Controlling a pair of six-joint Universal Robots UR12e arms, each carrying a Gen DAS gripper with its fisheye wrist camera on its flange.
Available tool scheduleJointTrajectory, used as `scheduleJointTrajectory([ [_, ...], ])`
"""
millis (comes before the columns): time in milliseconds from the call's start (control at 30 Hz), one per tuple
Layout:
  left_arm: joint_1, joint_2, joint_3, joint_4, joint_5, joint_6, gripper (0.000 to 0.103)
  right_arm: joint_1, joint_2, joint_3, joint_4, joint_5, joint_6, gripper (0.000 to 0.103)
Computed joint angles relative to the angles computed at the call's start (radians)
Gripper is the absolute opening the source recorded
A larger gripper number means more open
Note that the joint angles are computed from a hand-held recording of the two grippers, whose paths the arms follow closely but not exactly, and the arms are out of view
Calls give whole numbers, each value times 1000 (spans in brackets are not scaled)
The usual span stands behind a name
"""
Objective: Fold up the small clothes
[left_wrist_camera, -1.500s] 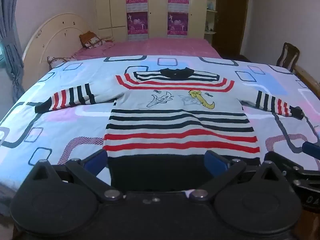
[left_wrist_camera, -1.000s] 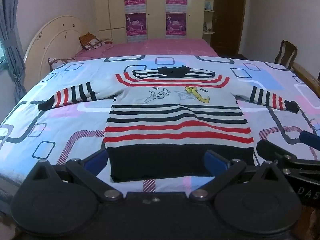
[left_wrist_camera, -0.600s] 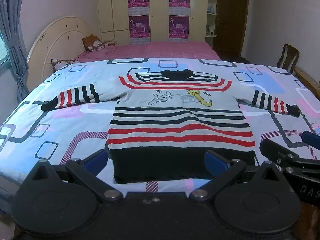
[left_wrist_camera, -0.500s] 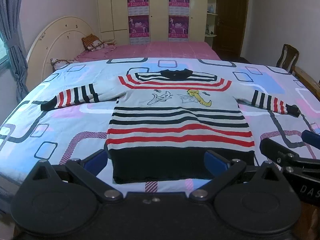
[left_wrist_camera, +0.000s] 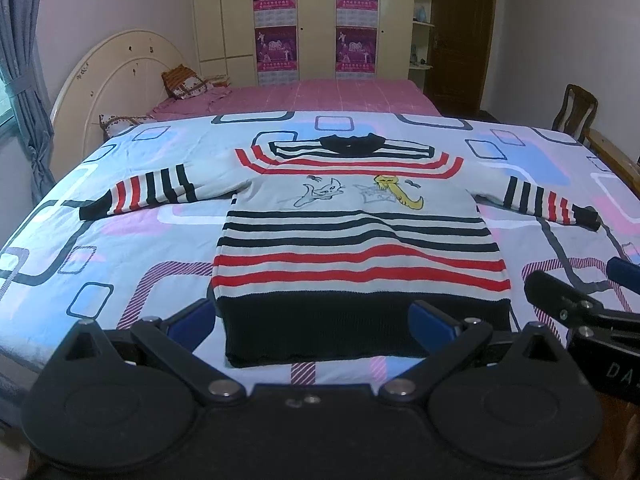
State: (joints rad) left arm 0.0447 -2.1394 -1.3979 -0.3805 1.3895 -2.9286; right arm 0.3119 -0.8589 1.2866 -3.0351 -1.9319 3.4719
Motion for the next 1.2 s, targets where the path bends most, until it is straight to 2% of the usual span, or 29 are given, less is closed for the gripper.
scheduleJointTrajectory([
  [1200, 4, -7, 12, -21, 15, -7, 103, 2, 12, -17, 4, -16, 17, 103],
])
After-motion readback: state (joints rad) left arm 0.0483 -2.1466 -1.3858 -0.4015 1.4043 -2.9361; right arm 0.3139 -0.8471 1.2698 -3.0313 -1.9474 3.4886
